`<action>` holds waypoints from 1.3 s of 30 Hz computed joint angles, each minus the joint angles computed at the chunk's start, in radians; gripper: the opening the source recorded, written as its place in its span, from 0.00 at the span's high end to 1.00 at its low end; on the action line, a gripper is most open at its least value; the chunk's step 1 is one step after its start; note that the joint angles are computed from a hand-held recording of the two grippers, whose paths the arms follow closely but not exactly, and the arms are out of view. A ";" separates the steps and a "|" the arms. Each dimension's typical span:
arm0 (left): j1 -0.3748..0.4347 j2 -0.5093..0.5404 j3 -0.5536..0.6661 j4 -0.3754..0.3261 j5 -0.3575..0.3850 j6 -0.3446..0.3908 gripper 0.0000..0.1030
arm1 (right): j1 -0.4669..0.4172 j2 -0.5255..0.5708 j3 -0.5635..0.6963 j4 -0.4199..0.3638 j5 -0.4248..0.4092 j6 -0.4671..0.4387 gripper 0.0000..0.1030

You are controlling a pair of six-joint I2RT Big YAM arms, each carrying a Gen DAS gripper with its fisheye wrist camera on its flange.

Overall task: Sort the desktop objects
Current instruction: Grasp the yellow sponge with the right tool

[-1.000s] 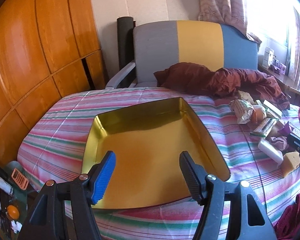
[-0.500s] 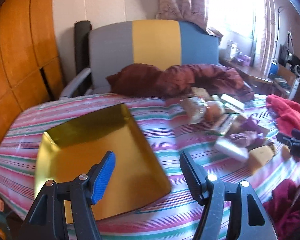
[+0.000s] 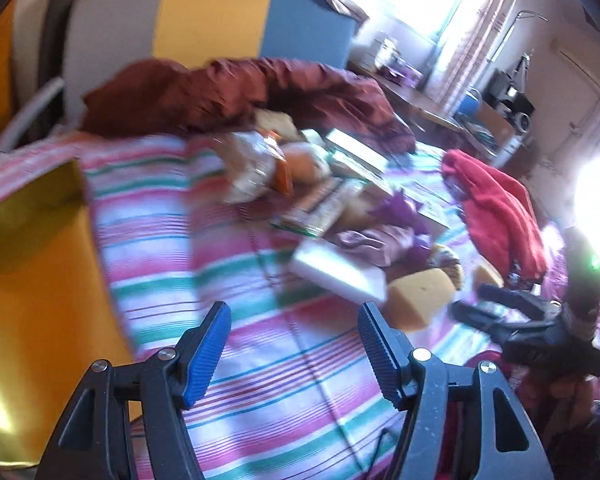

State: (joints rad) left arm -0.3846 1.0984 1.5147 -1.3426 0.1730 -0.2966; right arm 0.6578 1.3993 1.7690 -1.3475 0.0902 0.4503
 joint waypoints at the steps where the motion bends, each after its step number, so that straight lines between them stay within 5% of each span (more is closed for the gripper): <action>1: 0.003 0.010 -0.001 0.005 0.024 0.000 0.36 | 0.004 0.010 0.002 0.002 -0.004 0.000 0.06; 12: 0.026 0.115 -0.008 0.034 0.163 -0.061 0.36 | 0.007 0.083 0.016 -0.004 0.011 -0.054 0.01; 27: 0.018 0.180 -0.057 0.171 0.256 -0.241 0.38 | 0.006 0.096 0.023 0.008 0.021 -0.087 0.26; 33: 0.008 0.172 -0.071 0.234 0.247 -0.259 0.53 | 0.011 0.085 0.011 0.027 0.043 -0.104 0.31; 34: 0.005 0.172 -0.065 0.227 0.231 -0.248 0.64 | 0.010 0.083 0.010 0.030 0.040 -0.105 0.32; 39: 0.011 0.154 -0.060 0.233 0.207 -0.229 0.69 | 0.008 0.074 0.006 0.049 0.028 -0.113 0.33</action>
State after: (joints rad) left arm -0.3735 1.2523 1.4545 -1.1096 0.3795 -0.5254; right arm 0.6659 1.4734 1.7748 -1.2988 0.1186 0.3377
